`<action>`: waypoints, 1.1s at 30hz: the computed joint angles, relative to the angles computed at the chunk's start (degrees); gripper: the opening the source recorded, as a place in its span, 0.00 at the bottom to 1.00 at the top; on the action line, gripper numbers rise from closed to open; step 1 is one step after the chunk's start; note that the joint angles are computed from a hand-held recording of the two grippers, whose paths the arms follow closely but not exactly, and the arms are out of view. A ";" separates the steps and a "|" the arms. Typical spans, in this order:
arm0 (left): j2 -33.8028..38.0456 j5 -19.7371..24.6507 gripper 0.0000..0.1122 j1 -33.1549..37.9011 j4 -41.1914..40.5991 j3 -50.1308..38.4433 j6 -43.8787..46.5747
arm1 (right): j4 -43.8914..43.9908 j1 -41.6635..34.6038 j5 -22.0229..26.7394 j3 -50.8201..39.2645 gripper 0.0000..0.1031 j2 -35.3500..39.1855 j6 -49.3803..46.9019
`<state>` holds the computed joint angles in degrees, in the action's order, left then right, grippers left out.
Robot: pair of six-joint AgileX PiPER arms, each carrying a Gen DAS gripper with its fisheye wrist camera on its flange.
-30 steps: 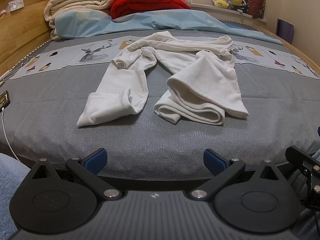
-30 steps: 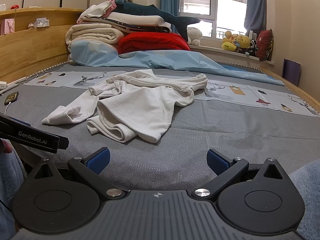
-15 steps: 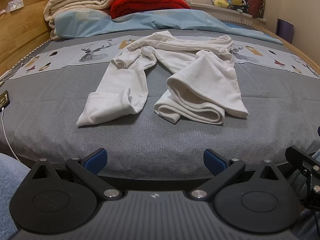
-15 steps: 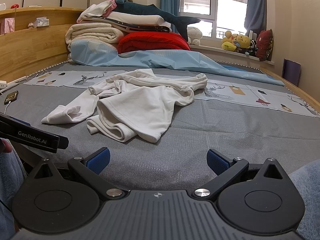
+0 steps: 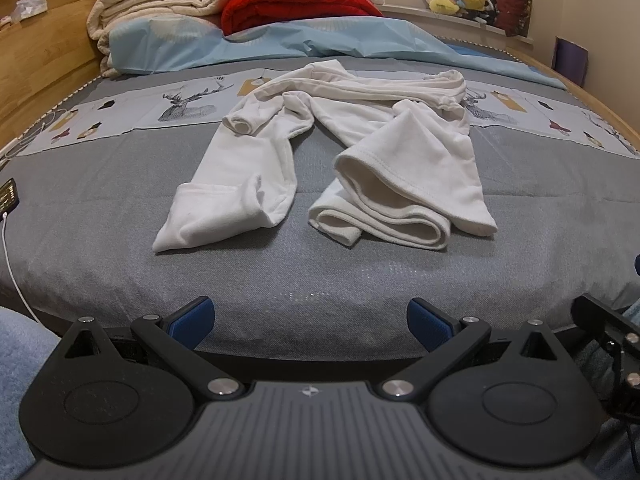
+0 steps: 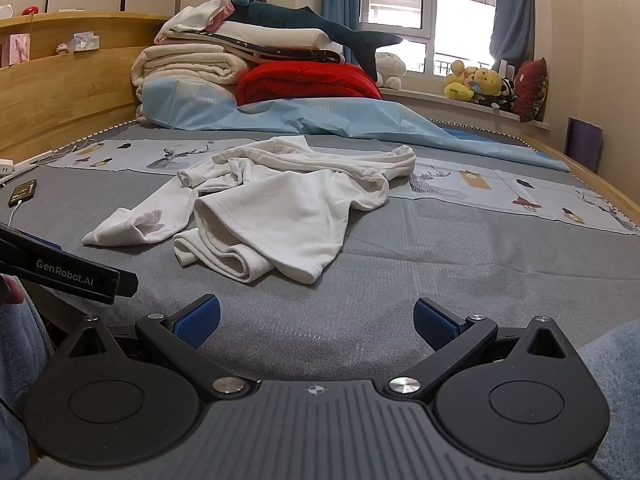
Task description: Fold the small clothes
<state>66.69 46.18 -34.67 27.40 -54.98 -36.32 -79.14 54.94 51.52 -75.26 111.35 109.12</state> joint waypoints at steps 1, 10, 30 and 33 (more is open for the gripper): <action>0.15 0.00 0.91 0.90 -0.48 -0.35 0.07 | 0.02 -0.21 -0.42 0.14 0.99 -0.10 0.14; 4.65 2.69 0.91 11.64 -8.89 -5.81 5.58 | 11.77 -10.55 -10.14 -8.71 0.99 0.55 -17.12; 12.31 3.88 0.91 15.60 -9.71 -9.32 7.88 | 54.69 -26.89 -9.66 -44.62 0.03 19.05 -55.43; 13.74 3.13 0.91 14.18 -9.55 -10.35 8.26 | 37.50 -28.17 -5.09 -32.25 0.03 9.13 -44.40</action>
